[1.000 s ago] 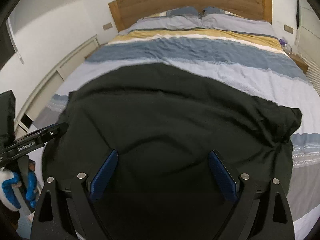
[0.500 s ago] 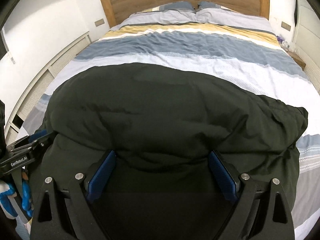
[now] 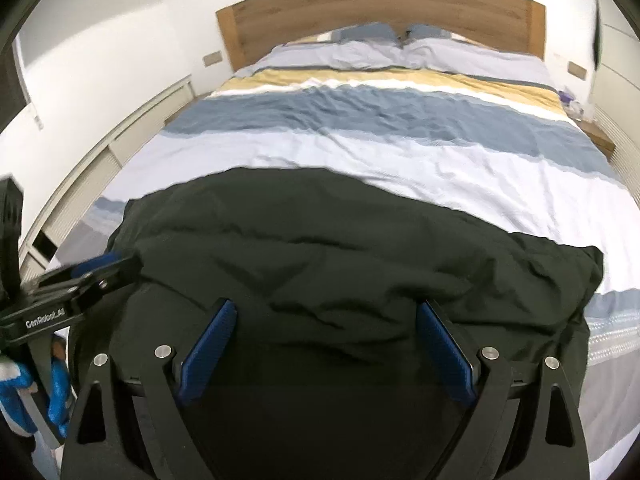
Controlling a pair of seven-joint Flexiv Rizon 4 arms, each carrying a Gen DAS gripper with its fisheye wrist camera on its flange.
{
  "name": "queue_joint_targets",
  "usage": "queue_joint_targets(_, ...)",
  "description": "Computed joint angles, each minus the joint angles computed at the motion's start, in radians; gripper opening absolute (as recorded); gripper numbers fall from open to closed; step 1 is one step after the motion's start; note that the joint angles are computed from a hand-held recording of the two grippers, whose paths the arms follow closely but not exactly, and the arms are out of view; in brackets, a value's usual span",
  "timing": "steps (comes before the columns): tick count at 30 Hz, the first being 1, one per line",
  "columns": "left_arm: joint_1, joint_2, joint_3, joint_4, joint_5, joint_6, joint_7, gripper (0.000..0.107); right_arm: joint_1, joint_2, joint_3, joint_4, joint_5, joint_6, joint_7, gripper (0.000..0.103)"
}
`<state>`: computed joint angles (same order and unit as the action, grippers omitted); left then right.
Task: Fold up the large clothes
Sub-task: 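Press the folded edge of the coat flat with both tools, then move both open tools across the black coat to its opposite end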
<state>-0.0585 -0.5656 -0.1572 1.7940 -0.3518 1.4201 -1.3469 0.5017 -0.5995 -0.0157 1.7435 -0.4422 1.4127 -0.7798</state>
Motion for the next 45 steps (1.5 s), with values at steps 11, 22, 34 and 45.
queue_joint_targets(11,-0.085,-0.206,0.147,-0.371,0.121,-0.260,-0.111,0.077,-0.085,-0.137,0.073,-0.225,0.082,-0.160,-0.083,0.092)
queue_joint_targets(22,-0.086,-0.318,0.160,-0.526,0.177,-0.374,-0.196,0.086,-0.124,-0.259,0.114,-0.401,0.199,-0.294,-0.131,0.096)
queue_joint_targets(34,-0.047,-0.347,0.121,-0.551,0.157,-0.437,-0.193,0.094,-0.130,-0.304,0.119,-0.461,0.240,-0.348,-0.182,0.098)
queue_joint_targets(45,-0.020,-0.257,0.222,-0.484,0.206,-0.490,-0.316,0.094,-0.124,-0.203,0.058,-0.348,0.198,-0.375,-0.141,0.098)
